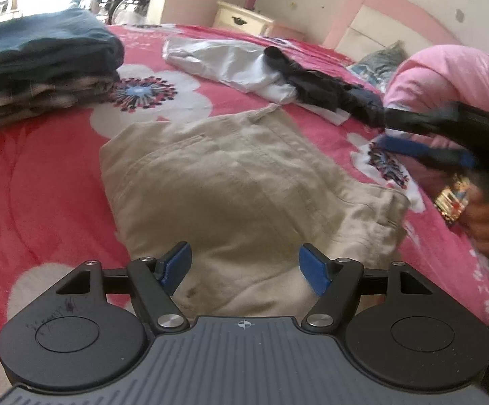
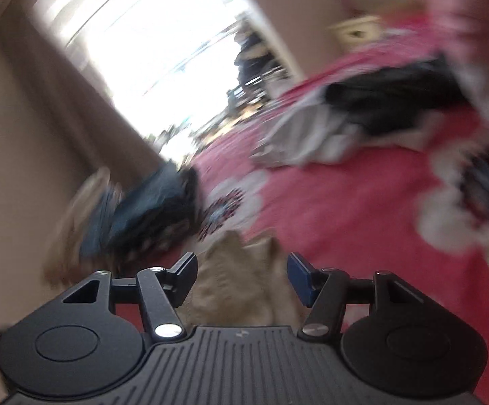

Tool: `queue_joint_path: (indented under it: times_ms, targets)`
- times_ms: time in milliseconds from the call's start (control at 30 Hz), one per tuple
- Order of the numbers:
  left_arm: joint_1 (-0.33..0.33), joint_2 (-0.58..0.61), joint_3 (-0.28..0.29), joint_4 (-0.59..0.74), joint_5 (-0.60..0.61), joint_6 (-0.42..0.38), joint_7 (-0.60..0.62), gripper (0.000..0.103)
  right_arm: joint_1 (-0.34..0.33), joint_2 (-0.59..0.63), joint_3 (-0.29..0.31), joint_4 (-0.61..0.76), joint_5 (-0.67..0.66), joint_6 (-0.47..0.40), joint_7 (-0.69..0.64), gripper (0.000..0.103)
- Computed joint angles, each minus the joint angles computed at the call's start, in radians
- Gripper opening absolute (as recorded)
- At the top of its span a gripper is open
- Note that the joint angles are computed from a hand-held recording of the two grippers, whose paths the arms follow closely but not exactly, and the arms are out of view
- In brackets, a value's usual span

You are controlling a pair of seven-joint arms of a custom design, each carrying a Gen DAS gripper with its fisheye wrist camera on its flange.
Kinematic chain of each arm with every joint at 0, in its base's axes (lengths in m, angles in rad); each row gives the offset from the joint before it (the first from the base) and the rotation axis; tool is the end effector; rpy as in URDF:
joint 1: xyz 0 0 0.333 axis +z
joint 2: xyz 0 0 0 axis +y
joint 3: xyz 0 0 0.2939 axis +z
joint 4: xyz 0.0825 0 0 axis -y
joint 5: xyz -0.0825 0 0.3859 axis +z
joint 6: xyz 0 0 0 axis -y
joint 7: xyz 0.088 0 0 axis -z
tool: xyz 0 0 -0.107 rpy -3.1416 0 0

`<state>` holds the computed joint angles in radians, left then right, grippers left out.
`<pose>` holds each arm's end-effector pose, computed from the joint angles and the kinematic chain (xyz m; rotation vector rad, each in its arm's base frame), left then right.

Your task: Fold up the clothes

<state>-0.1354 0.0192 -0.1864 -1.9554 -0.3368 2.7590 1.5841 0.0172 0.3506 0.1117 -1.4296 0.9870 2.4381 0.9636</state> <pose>0.5855 -0.1799 0.5339 -1.8219 1.9583 -1.0899 0.7034 0.0797 0.5526 -1.5720 1.3582 -0.0527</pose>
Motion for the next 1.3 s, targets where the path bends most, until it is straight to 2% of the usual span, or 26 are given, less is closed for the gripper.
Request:
queue_joint_path:
  times_ms: [67, 133, 167, 200, 233, 267, 400, 467, 567, 700, 800, 867, 1000, 1100, 1167, 1233, 1300]
  targets:
    - [-0.006, -0.004, -0.004, -0.013, 0.031, 0.003, -0.013, 0.07, 0.025, 0.068, -0.004, 0.093, -0.087, -0.048, 0.019, 0.057]
    - [-0.014, -0.009, -0.007, -0.037, 0.074, 0.032, -0.034, 0.071, 0.049, 0.164, -0.015, 0.226, -0.207, -0.144, 0.075, 0.052]
    - [-0.016, -0.012, -0.007, -0.048, 0.087, 0.046, -0.039, 0.071, 0.067, 0.204, -0.027, 0.287, -0.28, -0.191, 0.123, 0.044]
    - [-0.017, -0.013, -0.006, -0.052, 0.083, 0.052, -0.036, 0.071, 0.063, 0.222, -0.01, 0.313, -0.349, -0.222, 0.149, 0.03]
    - [-0.017, -0.015, -0.005, -0.053, 0.072, 0.052, -0.029, 0.07, 0.079, 0.214, -0.029, 0.303, -0.364, -0.229, 0.135, 0.019]
    - [-0.017, -0.017, -0.004, -0.054, 0.059, 0.05, -0.023, 0.07, 0.074, 0.189, -0.019, 0.271, -0.371, -0.224, 0.115, 0.007]
    - [-0.025, -0.036, -0.001, -0.066, 0.013, 0.06, 0.053, 0.07, 0.047, 0.022, 0.008, 0.068, -0.292, -0.104, 0.023, 0.006]
    - [-0.032, -0.038, 0.001, -0.068, 0.001, 0.058, 0.088, 0.07, 0.057, -0.036, -0.005, -0.002, -0.279, -0.055, 0.018, 0.006]
    - [-0.036, -0.022, 0.0, -0.065, 0.011, 0.052, 0.087, 0.071, 0.095, -0.046, -0.036, -0.061, -0.364, 0.012, 0.017, 0.008]
    - [-0.031, -0.018, -0.002, -0.062, 0.003, 0.053, 0.073, 0.071, 0.115, -0.016, -0.052, -0.066, -0.455, 0.033, 0.029, 0.016]
    - [-0.032, -0.025, -0.003, -0.076, 0.025, 0.067, 0.055, 0.071, 0.14, -0.061, -0.056, -0.105, -0.498, 0.171, 0.048, 0.02]
    - [-0.033, -0.023, -0.003, -0.073, 0.038, 0.069, 0.036, 0.071, 0.13, -0.066, -0.027, -0.095, -0.453, 0.222, -0.01, 0.02]
    - [-0.036, -0.032, -0.004, -0.091, 0.046, 0.089, 0.013, 0.071, 0.116, 0.035, 0.033, 0.032, -0.388, 0.175, -0.193, 0.018]
    - [-0.043, -0.053, -0.003, -0.125, 0.053, 0.13, -0.015, 0.071, 0.167, 0.202, -0.027, 0.197, -0.528, 0.08, -0.067, 0.015]
    - [-0.049, -0.081, 0.001, -0.157, 0.064, 0.155, -0.037, 0.071, 0.125, 0.253, 0.018, 0.234, -0.465, 0.075, -0.1, 0.014]
    - [-0.061, -0.117, 0.015, -0.195, 0.055, 0.176, -0.038, 0.071, 0.125, 0.256, 0.011, 0.27, -0.479, 0.036, -0.066, 0.014]
    - [-0.083, -0.155, 0.039, -0.233, 0.02, 0.181, -0.013, 0.071, 0.12, 0.192, 0.012, 0.2, -0.474, 0.08, -0.071, 0.017]
